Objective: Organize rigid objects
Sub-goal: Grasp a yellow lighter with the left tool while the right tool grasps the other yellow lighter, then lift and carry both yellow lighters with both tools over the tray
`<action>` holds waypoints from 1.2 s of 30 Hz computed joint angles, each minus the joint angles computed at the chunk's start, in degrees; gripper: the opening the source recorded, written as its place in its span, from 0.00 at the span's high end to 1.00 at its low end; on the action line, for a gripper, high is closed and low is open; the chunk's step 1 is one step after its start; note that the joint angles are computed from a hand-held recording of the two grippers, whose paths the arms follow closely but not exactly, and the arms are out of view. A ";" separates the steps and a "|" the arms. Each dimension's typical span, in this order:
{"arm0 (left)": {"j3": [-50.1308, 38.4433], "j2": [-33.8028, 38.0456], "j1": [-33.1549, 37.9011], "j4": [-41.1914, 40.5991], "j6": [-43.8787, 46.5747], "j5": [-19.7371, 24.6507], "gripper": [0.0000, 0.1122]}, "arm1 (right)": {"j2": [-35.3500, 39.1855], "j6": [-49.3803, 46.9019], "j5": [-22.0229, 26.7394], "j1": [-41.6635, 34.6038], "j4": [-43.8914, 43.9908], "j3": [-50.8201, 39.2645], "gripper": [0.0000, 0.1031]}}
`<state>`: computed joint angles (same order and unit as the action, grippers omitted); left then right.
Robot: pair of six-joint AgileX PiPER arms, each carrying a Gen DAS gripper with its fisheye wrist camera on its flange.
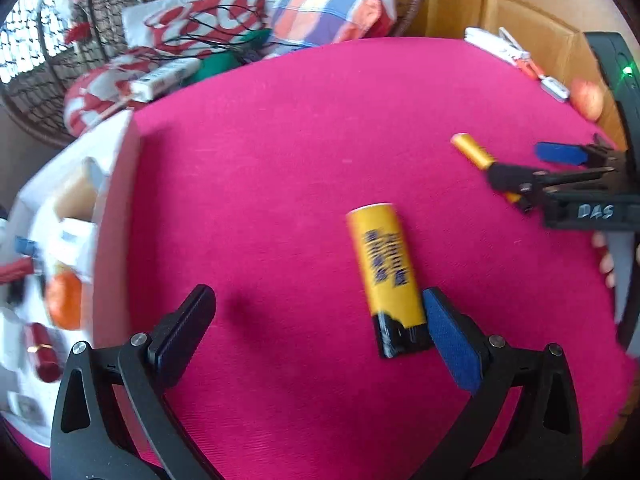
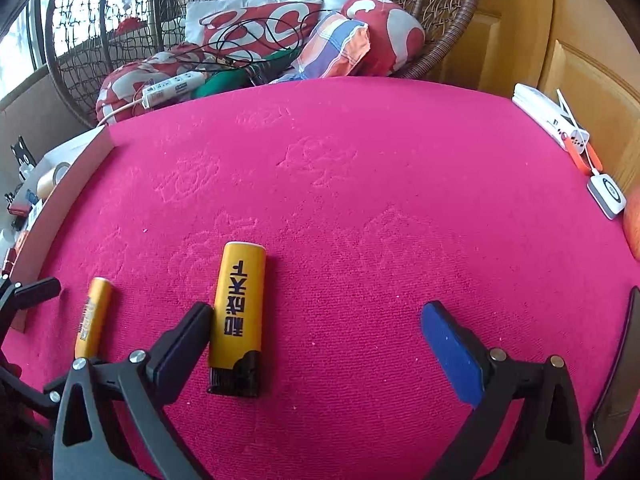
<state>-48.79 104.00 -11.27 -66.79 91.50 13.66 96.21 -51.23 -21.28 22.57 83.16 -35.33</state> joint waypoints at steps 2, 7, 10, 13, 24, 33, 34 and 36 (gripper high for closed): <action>-0.56 -0.19 1.76 0.32 0.00 0.78 0.09 | 0.26 -0.28 -0.33 0.48 0.73 -0.33 0.00; -1.59 -0.18 2.18 -4.11 6.75 4.15 0.09 | 0.11 2.09 -2.34 2.83 1.23 -0.34 0.00; -0.40 -0.10 -1.09 -8.88 13.42 1.38 0.12 | 0.64 1.68 -1.67 4.37 0.53 -0.89 0.01; -1.16 0.97 -1.40 -4.08 7.85 2.73 0.13 | 1.87 -4.97 -2.61 5.23 6.48 -2.82 0.04; -1.21 1.17 0.71 -4.37 7.93 9.22 0.44 | 3.17 -9.21 -6.24 8.38 9.28 -4.91 0.54; 1.84 -1.23 1.57 -9.58 15.15 10.52 0.79 | 2.01 -2.96 -7.61 11.01 3.07 -3.62 0.78; 1.91 -1.35 1.65 -9.40 14.91 10.76 0.79 | 1.64 -1.41 -7.69 11.17 2.09 -3.21 0.78; 2.32 -2.00 1.97 -10.07 15.48 11.42 0.79 | 0.41 2.74 -7.35 11.21 -0.67 -1.86 0.78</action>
